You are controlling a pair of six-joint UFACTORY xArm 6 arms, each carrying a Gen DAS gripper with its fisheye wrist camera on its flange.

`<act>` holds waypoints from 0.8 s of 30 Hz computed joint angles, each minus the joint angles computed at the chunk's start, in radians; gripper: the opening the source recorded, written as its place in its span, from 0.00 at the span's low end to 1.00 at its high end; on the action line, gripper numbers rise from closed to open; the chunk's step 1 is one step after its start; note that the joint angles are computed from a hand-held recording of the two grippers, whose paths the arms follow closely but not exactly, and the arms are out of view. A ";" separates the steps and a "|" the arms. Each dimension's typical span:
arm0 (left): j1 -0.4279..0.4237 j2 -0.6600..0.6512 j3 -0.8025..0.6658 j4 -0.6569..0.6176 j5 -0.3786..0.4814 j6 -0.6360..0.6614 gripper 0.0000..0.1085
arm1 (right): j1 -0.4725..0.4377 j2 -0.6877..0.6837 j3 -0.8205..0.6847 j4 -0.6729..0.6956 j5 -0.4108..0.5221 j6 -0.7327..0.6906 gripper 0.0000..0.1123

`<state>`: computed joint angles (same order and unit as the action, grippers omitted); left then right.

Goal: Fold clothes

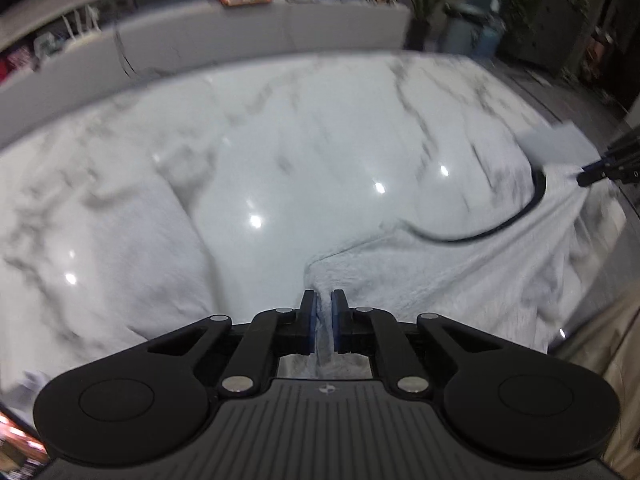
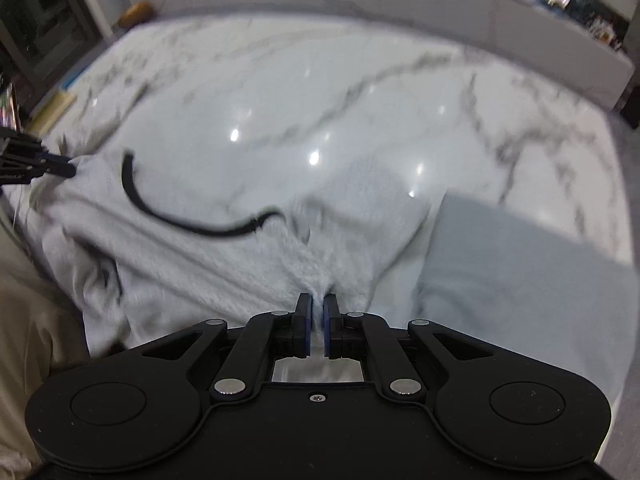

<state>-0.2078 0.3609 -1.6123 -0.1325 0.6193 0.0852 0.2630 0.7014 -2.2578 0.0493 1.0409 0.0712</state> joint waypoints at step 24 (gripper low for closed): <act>-0.003 -0.188 0.227 -0.109 0.085 0.159 0.28 | 0.021 -0.166 0.286 0.114 0.018 -0.127 0.09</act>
